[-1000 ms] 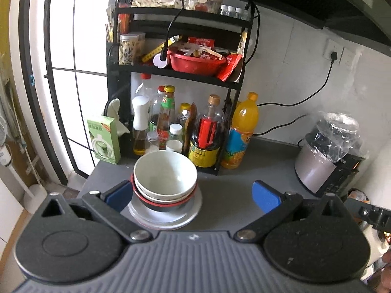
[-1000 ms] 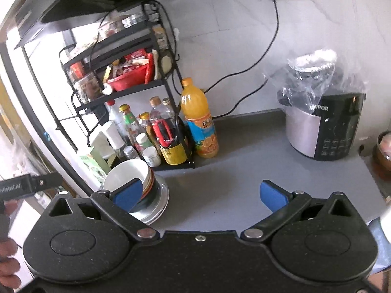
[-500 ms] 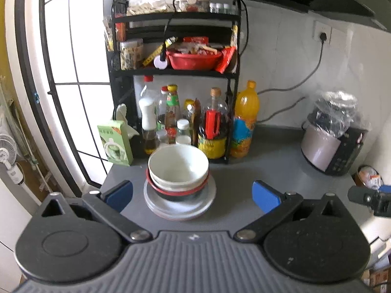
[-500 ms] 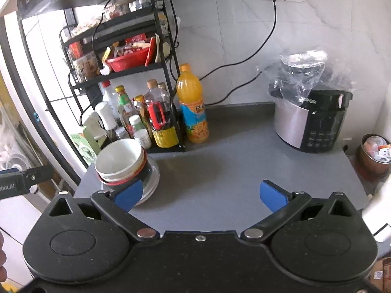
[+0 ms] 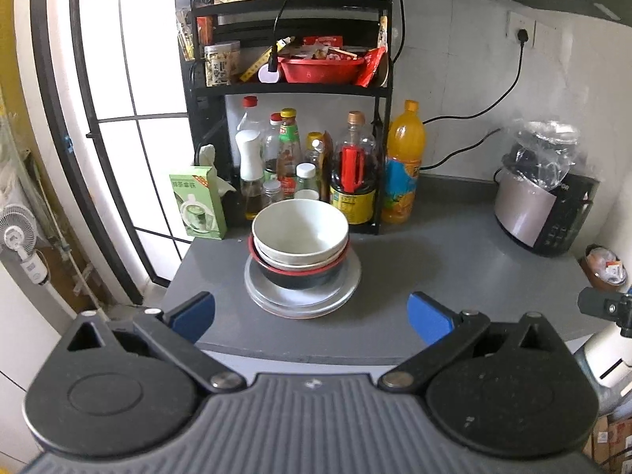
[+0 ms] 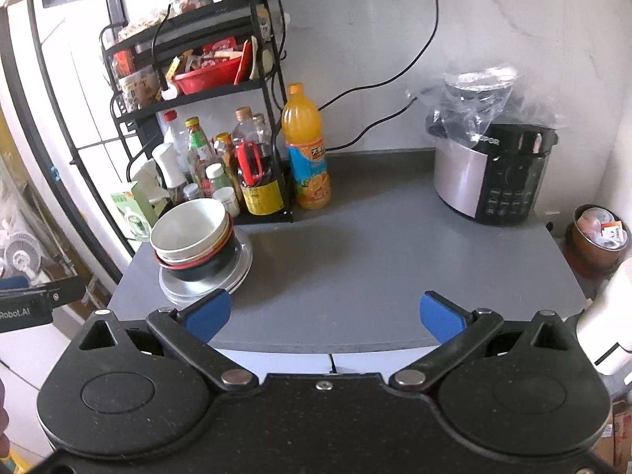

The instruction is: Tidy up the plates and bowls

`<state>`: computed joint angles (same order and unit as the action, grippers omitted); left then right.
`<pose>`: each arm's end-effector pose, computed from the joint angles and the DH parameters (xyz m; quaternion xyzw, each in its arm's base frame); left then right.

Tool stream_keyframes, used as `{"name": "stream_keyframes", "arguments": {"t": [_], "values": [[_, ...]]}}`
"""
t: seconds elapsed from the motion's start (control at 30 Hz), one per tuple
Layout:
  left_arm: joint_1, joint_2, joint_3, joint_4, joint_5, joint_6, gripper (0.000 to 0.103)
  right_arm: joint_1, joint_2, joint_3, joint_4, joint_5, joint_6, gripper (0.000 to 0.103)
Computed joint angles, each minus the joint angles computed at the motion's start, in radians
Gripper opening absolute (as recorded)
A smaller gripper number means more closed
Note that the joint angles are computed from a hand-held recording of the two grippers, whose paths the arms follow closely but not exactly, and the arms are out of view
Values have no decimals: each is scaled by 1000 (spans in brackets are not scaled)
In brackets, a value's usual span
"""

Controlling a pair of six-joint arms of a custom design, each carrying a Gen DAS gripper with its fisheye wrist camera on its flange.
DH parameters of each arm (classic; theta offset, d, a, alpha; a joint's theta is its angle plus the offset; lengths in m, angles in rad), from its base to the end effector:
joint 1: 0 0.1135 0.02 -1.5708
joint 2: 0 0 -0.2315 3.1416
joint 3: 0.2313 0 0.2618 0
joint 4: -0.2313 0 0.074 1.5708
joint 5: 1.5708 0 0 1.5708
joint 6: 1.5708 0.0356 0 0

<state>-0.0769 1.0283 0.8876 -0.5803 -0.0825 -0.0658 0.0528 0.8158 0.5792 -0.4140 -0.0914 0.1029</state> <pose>0.2429 -0.0158 0.2632 -0.0119 0.9104 0.0081 0.4135 0.2098 0.0143 0.2144 0.0021 0.8953 0.0753 0.4390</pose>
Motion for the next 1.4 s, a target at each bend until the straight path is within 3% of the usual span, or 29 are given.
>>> {"name": "stream_keyframes", "arguments": {"t": [0.73, 1.4], "values": [[-149, -67, -111, 13, -30, -29, 103, -36, -212, -129, -91, 48, -21, 103], [-179, -7, -84, 77, -72, -22, 103, -61, -150, -116, -12, 24, -49, 103]]}}
